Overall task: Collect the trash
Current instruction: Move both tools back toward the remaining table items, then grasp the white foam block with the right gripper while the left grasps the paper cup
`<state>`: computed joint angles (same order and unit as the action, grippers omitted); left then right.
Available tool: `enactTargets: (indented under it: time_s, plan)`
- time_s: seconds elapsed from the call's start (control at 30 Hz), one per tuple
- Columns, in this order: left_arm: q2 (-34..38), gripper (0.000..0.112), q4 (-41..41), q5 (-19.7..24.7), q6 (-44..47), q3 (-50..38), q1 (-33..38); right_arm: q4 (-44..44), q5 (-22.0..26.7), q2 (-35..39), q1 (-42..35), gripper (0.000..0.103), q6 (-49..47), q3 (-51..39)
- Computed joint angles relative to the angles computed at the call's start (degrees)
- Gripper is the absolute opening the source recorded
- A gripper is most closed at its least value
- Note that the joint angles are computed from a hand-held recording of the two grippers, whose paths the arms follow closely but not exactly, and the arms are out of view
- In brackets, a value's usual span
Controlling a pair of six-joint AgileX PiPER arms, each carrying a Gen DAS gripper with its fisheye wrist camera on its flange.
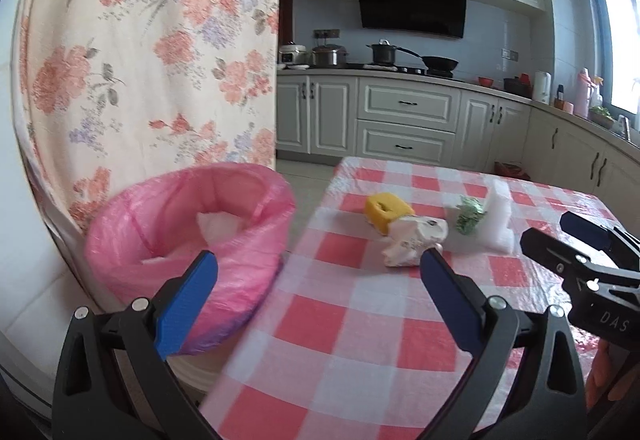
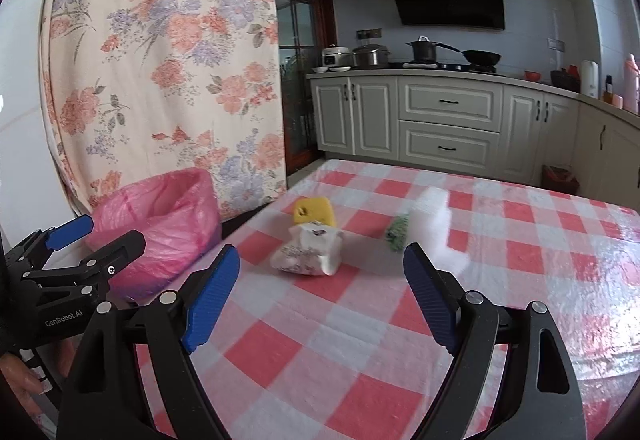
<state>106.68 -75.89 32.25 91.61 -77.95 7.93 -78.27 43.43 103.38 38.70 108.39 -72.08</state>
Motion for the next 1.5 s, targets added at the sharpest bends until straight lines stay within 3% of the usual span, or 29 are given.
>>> enactTargets:
  time_s: [0.4, 0.73, 0.93, 1.27, 1.5]
  plan:
    - [3.7, 0.098, 0.6, -2.0, -1.5, -0.4, -8.5, 2.7, 0.9, -3.0, -4.6, 0.079, 4.5, 9.0]
    - [8.4, 0.098, 6.1, -5.2, -7.4, -6.0, -13.1, 6.8, -6.2, 0.5, -13.4, 0.079, -3.3, 5.8]
    - [13.4, 0.098, 17.7, -5.2, -20.9, -14.9, -14.2, 12.4, -11.5, 5.1, -18.9, 0.079, -13.5, -0.8]
    - [20.0, 0.098, 31.0, -2.5, -35.5, -26.0, -16.5, 38.8, -17.0, 13.2, -27.1, 0.079, -50.4, -13.4]
    - [25.8, 0.098, 41.3, 0.9, -47.8, -36.3, -18.9, 52.2, -18.4, 15.8, -29.7, 0.076, -67.2, -17.8]
